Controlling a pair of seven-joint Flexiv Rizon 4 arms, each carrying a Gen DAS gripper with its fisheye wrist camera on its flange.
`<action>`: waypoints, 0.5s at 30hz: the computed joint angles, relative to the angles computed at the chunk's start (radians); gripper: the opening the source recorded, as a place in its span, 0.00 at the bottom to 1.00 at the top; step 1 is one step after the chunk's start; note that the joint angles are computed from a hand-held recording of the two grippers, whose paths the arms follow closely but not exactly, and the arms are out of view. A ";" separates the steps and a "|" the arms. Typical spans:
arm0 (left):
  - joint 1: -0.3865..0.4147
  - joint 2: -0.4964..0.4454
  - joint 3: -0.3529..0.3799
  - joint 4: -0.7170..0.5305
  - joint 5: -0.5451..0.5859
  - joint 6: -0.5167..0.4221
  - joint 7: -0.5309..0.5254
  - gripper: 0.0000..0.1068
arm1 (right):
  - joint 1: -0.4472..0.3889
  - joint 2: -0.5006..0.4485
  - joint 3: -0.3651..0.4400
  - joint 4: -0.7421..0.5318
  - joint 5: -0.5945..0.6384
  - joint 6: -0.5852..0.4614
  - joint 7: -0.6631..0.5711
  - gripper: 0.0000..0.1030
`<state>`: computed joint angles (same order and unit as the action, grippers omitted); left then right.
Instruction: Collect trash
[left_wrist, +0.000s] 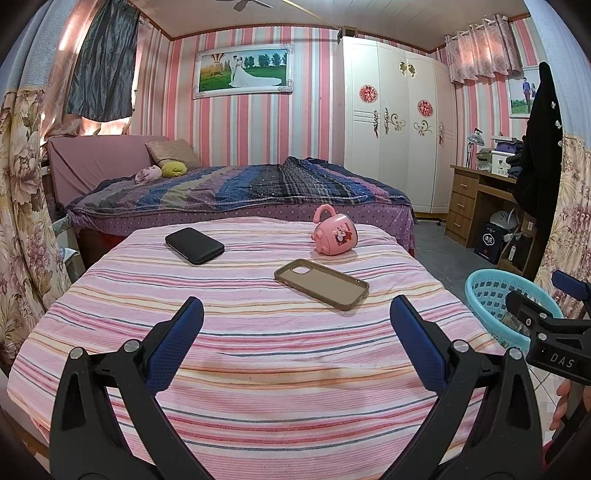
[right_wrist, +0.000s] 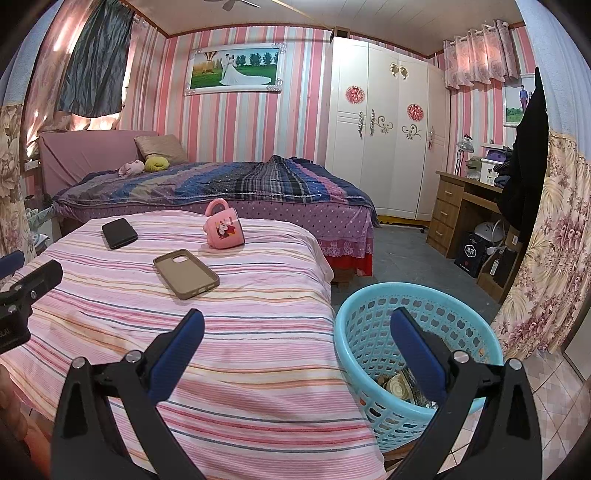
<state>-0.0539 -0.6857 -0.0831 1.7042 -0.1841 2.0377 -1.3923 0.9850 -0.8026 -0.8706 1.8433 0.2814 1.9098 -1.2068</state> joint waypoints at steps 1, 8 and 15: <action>-0.003 0.000 0.003 -0.001 -0.003 0.000 0.000 0.91 | -0.001 -0.001 0.000 -0.002 -0.001 -0.001 0.000 0.95; -0.004 0.000 0.005 0.001 -0.004 0.002 -0.002 0.91 | -0.003 -0.003 -0.001 -0.003 -0.001 0.000 0.000 0.96; -0.010 -0.001 0.009 0.000 -0.009 0.003 0.001 0.91 | -0.004 0.004 0.000 0.004 0.001 0.004 -0.008 0.96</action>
<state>-0.0635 -0.6863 -0.0742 1.7042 -0.1928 2.0408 -1.3910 0.9808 -0.7986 -0.8705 1.8472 0.2819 1.9143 -1.2146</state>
